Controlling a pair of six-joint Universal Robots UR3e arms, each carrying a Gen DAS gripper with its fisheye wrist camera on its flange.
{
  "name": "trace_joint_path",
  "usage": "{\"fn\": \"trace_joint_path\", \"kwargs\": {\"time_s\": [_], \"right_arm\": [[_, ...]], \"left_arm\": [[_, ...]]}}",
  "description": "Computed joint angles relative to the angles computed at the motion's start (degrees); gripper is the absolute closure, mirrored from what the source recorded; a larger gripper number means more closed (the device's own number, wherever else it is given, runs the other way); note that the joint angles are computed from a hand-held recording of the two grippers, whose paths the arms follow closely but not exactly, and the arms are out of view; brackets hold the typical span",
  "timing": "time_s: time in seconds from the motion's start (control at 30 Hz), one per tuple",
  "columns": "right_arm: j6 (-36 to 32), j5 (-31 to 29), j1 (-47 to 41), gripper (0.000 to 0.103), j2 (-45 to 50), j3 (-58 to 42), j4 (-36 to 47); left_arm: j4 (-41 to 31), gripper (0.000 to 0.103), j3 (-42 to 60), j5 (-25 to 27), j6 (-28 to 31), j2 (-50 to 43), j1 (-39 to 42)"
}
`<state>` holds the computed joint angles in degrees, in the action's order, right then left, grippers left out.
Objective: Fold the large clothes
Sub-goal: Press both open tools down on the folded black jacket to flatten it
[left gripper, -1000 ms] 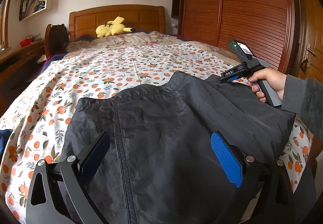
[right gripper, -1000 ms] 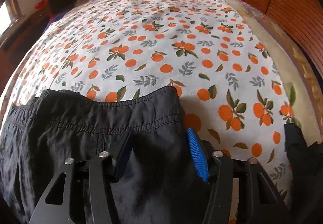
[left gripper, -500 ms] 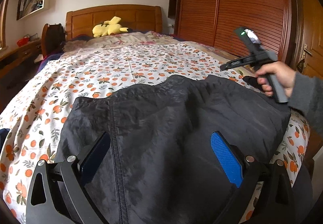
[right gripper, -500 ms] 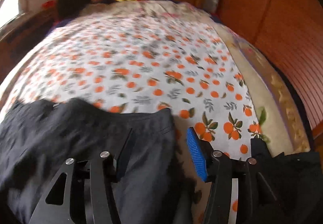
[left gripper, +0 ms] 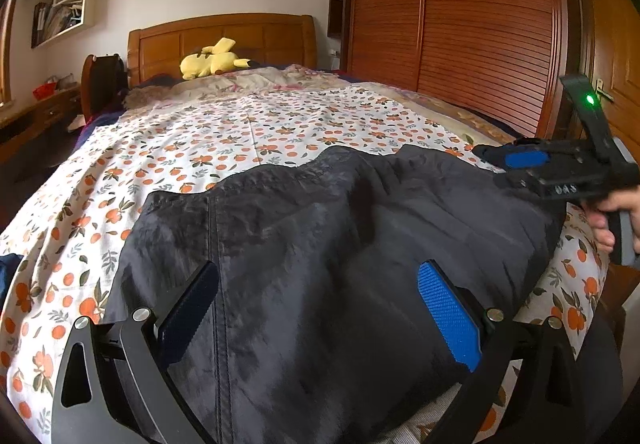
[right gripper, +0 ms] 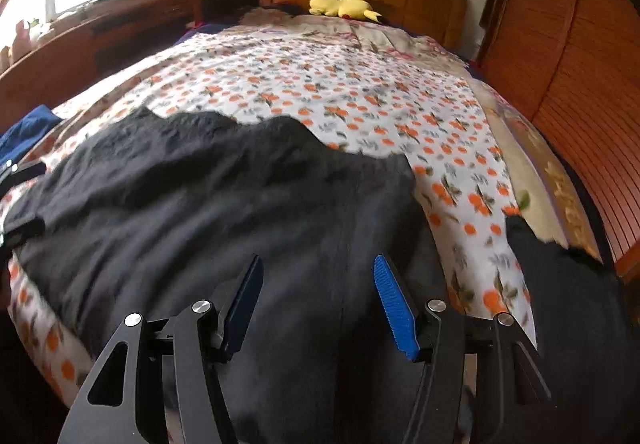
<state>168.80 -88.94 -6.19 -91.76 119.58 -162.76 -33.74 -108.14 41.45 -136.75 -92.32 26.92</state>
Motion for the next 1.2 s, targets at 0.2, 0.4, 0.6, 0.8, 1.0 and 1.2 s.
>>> {"fn": "trace_joint_path", "kwargs": {"time_s": [0.2,0.4,0.6,0.8,1.0,1.2], "right_arm": [[0.1,2.6,-6.3,0.048,-5.0,9.9,-0.5],[0.3,4.2,-7.9,0.047,-4.0,15.7,-7.3],[0.7,-2.5,-1.3,0.047,-8.1,16.4,-9.8],[2.5,0.6,3.7,0.047,-8.1,13.4,-9.2],[4.8,2.0,12.5,0.047,3.9,4.4,-12.5],[5.1,0.6,17.6,0.047,14.0,-2.8,-12.9]], "left_arm": [[-0.4,0.003,-2.8,-0.2,0.2,2.7,0.8],[-1.2,0.003,-7.2,-0.7,0.9,7.3,2.0],[-5.2,0.003,-11.7,-2.2,2.9,14.5,6.2],[-11.1,0.003,-13.1,-2.9,5.0,20.4,10.7],[-11.8,0.003,-13.2,-0.5,5.4,22.1,11.0],[-9.2,0.003,-14.6,2.4,5.2,22.2,10.6]]}}
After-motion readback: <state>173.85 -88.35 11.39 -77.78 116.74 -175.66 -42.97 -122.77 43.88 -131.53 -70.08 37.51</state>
